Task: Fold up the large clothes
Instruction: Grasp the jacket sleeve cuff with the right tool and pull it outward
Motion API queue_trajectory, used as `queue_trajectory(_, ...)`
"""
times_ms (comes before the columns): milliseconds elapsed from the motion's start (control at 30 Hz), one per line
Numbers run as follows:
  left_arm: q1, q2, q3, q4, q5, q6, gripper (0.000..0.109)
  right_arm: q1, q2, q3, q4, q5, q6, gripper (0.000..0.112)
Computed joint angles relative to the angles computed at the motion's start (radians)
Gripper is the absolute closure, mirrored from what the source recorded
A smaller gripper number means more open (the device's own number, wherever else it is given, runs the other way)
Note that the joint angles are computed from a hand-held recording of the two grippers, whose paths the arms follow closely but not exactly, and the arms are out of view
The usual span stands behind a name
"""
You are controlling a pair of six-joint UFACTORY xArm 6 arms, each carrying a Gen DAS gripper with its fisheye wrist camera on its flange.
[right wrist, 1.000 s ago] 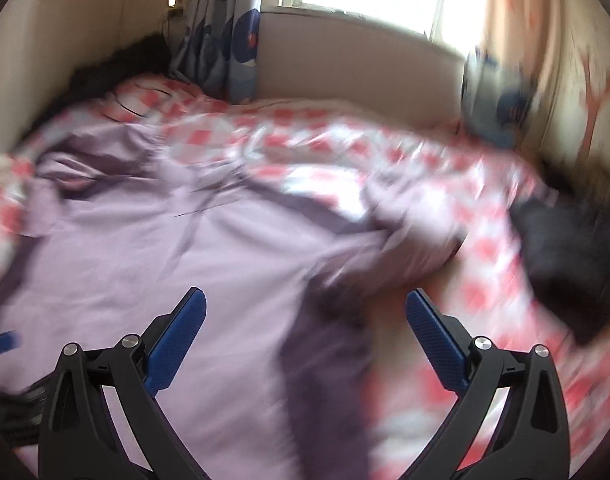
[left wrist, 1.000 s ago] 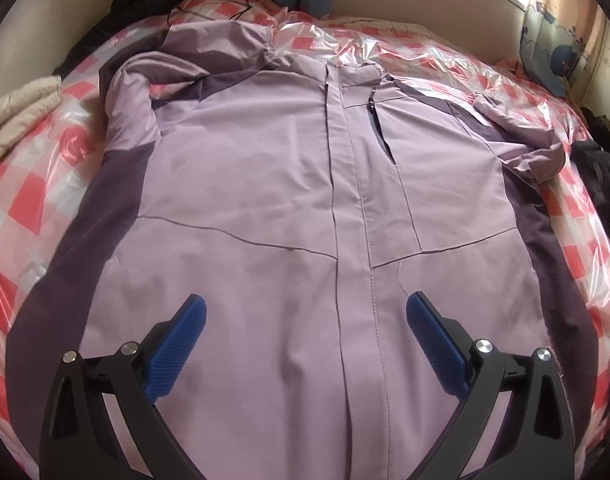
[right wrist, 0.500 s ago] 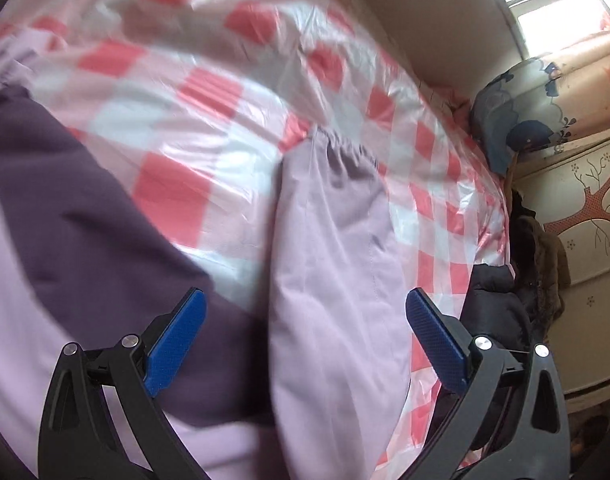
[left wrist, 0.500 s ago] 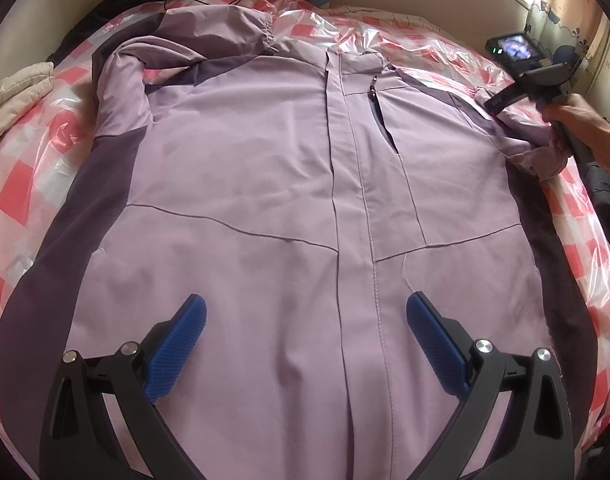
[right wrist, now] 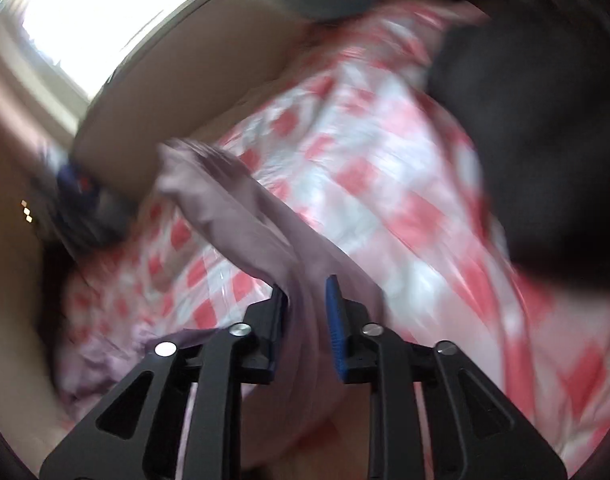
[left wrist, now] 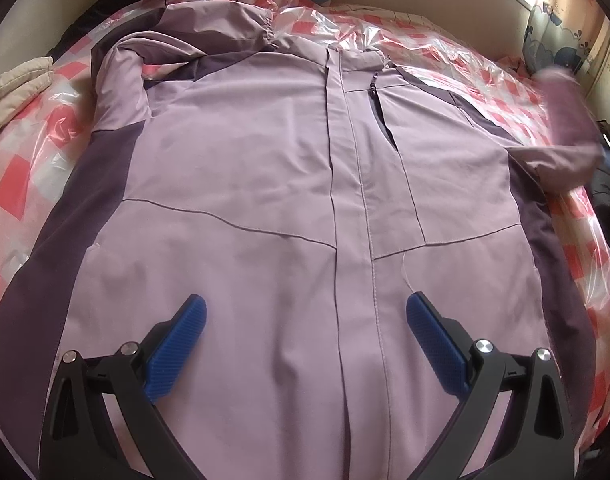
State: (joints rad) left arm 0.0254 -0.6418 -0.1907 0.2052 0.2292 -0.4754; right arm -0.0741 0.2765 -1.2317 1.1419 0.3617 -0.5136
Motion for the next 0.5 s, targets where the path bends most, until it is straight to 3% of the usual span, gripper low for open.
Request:
queue_trajectory(67,0.001,0.0,0.0,0.011,0.001,-0.011,0.012,-0.106,-0.067,0.127,0.193,0.102,-0.147,0.045)
queue_trajectory(100,0.003,0.001,-0.001,0.013,0.001,-0.011,0.012,-0.153,-0.087,0.172,0.24,0.167,-0.2,0.045)
queue_trajectory(133,0.004,0.004,-0.002,0.017,-0.001,-0.015,0.012,-0.177,-0.099,0.197,0.244,0.194,-0.213,0.044)
queue_trajectory(267,0.007,0.01,-0.004,0.011,0.001,-0.009,0.012,-0.211,-0.123,0.218,0.277,0.217,-0.303,0.02)
queue_trajectory(400,0.009,0.022,-0.009,0.008,-0.001,-0.005,0.012,-0.267,-0.031,0.118,0.43,0.358,-0.286,0.017)
queue_trajectory(500,0.009,0.03,-0.011,0.024,-0.001,-0.014,0.012,-0.276,0.052,0.046,0.406,0.357,-0.169,0.019)
